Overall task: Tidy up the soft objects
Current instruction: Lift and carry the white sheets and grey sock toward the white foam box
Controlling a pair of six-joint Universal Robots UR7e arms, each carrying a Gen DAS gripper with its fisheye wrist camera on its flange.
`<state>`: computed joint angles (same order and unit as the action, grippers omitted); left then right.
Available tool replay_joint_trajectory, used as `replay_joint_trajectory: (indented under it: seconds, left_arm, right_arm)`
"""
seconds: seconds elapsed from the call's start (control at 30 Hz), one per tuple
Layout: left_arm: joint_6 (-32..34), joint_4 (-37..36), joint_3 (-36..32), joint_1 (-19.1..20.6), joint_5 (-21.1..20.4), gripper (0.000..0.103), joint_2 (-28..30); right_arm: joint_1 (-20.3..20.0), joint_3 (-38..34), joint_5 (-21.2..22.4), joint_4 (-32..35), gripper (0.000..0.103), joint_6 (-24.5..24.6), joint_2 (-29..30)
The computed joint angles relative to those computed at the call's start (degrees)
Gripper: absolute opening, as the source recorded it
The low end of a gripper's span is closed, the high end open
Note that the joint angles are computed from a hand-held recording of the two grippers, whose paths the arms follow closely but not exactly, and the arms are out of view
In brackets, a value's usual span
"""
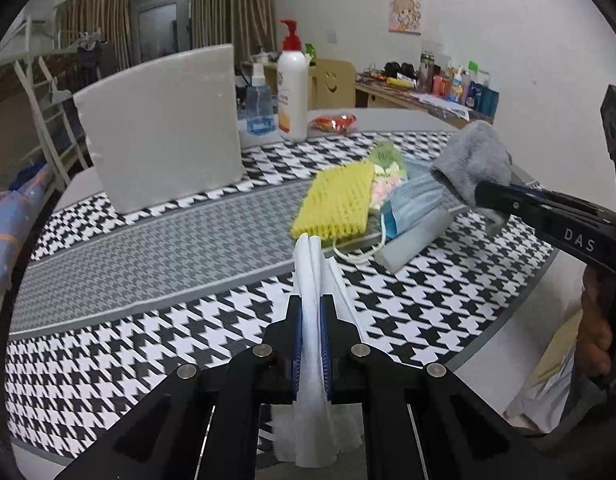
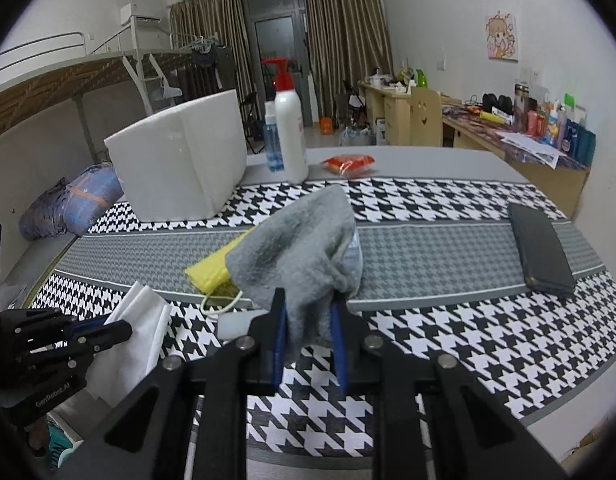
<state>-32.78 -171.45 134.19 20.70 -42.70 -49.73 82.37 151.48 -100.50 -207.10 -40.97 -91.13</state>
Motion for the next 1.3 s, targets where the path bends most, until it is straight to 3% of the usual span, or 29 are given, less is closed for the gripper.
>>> replay_joint_trajectory:
  seconds: [0.2, 0.83, 1.3]
  left_arm:
    - [0.61, -1.19, 0.60, -0.28, 1.82, 0.009, -1.30]
    - [5.69, -4.64, -0.75, -0.63, 9.94, 0.009, -2.72]
    - [11.75, -8.25, -3.25, 0.09, 12.82, 0.009, -3.34]
  right_arm:
    - [0.45, 0.72, 2.36, -0.30, 0.024, -0.23, -2.02]
    - [6.01, -0.88, 0.42, -4.05, 0.024, 0.50, 1.82]
    - [10.28, -3.37, -0.84, -4.71, 0.024, -0.01, 4.85]
